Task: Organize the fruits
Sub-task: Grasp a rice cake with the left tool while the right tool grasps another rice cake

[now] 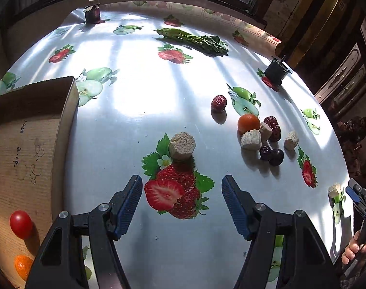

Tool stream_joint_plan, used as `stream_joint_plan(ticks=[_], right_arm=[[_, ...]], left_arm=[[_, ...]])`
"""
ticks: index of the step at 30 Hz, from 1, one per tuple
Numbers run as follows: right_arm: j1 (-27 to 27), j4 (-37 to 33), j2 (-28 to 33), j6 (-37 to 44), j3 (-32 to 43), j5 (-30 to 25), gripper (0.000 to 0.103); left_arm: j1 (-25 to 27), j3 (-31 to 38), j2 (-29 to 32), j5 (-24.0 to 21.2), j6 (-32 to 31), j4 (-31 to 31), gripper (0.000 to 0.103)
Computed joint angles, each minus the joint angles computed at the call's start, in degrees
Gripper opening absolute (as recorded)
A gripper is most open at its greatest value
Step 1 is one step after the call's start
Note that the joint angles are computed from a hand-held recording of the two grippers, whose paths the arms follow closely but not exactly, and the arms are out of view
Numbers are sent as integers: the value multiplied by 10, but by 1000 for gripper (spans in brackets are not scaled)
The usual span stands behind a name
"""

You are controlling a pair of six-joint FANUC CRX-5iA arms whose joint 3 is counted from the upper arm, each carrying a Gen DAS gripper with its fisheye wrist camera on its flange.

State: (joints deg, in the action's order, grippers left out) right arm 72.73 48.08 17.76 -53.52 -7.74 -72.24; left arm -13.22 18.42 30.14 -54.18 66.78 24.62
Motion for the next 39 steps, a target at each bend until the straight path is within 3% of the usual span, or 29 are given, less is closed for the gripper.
stream_joint_plan(ticks=[6,16,18,19,21,22,26,31,39], right_arm=[[-18,-32,24,68,21,30,57],[-30,-72,66,148,79,-3,57],[-31,-84,81,172,102,-27,57],[-31,-90,89,184,115,-42,52],[-33,-106,105,211,142,-70,38],[-33,-106,108,212,147,-76,38],[-28,-100,108,204,149,-75,38],[-16,-78,117,220,177,-85,38],[-7,-35,179,305,304,-81,37]], left_arm=[[-10,29,22,11,32,-40,67],[-37,64,41,45,57,-117,67],[-46,54,31,68,63,-154,58],[-46,40,26,80,39,-137,43],[-50,43,22,80,44,-154,26],[-49,45,23,73,46,-153,26],[-34,20,9,59,14,-97,26],[-15,-67,-50,84,-61,-3,26],[45,-184,-137,67,-184,146,26]])
